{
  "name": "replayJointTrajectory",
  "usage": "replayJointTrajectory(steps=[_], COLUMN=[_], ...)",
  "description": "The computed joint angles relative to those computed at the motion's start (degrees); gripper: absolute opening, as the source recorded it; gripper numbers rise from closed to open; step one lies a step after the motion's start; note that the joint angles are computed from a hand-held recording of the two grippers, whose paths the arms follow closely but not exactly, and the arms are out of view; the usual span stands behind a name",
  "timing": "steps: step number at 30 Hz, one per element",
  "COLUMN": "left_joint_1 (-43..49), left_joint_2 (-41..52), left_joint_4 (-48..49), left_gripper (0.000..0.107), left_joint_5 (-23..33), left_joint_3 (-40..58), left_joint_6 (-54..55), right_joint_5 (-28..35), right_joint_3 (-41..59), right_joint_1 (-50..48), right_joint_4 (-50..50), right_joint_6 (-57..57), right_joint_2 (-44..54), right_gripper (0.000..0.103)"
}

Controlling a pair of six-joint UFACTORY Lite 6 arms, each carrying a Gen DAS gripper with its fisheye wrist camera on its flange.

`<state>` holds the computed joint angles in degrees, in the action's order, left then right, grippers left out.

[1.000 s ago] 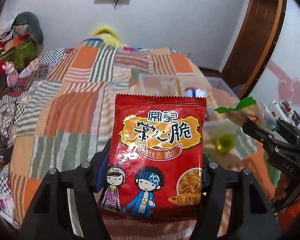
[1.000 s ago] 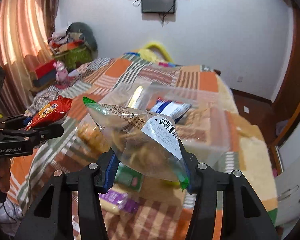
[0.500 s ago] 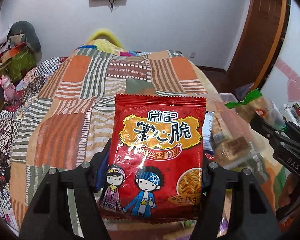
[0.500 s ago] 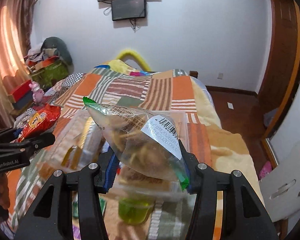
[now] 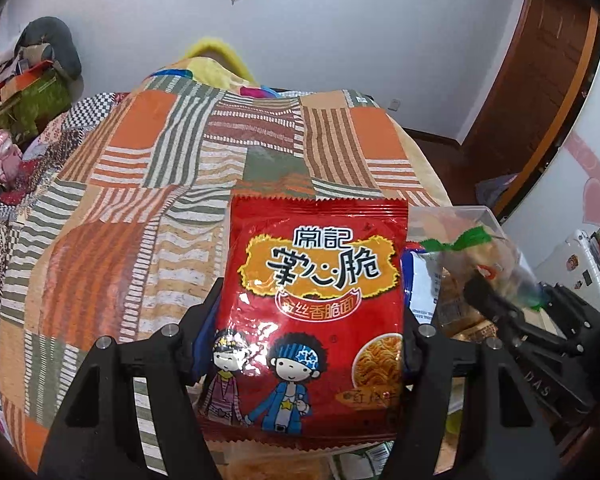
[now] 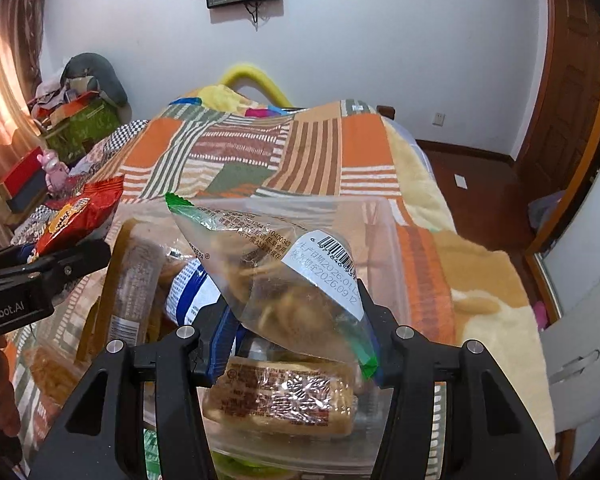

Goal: Organize snacks
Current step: 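Carry the red bag into the box with left while right lifts a clear cookie bag in, then grasp the gold-wrapped cake with the left gripper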

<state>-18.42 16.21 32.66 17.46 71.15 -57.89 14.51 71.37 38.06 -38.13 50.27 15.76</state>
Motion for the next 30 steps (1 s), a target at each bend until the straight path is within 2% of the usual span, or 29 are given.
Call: replayJointTrajectory(steps=[2,5,8,10,13,23,30], left_joint_1=[-0.27,-1.37,-3.05,-4.03,-5.31,-7.65,-8.19], left_joint_2=[0.07,-0.89,-3.45,-5.59,-10.07,-25.1,-31.51], left_joint_4=[-1.12,1.34,6.65,8.34,10.65,12.16,11.34], left_gripper=[0.068,0.075,0.081,0.084,0.086,0.091,0.091], left_joint_5=[-0.26,0.45,0.98,1.71,2.55,6.57,5.12], left_joint_3=[-0.37,-1.24,-3.19,-4.53,-7.61,-20.24,-29.65], left_joint_6=[1.44,-0.04,-3.95,-5.46,-8.02,-10.39,-12.94], right_joint_5=[-0.08,0.41,0.56,0.84,1.24,0.32,-1.96], right_joint_3=[-0.22,-1.55,-2.77,-4.33,-7.44,-15.41,-21.72], right_joint_1=[-0.49,-0.38,-0.21,0.35,1.37,2.85,3.2], right_joint_4=[5.18,4.63,4.6,1.14,-7.89,-8.25,-9.48], right_joint_6=[-5.0,-4.75,-5.68,-2.8,5.79,4.87,8.01], right_joint_2=[-0.3,-1.71,-3.37,-5.3,-9.06,-19.93,-22.74], right_gripper=[0.051,0.055,0.065,0.073,0.079,0.079,0.079])
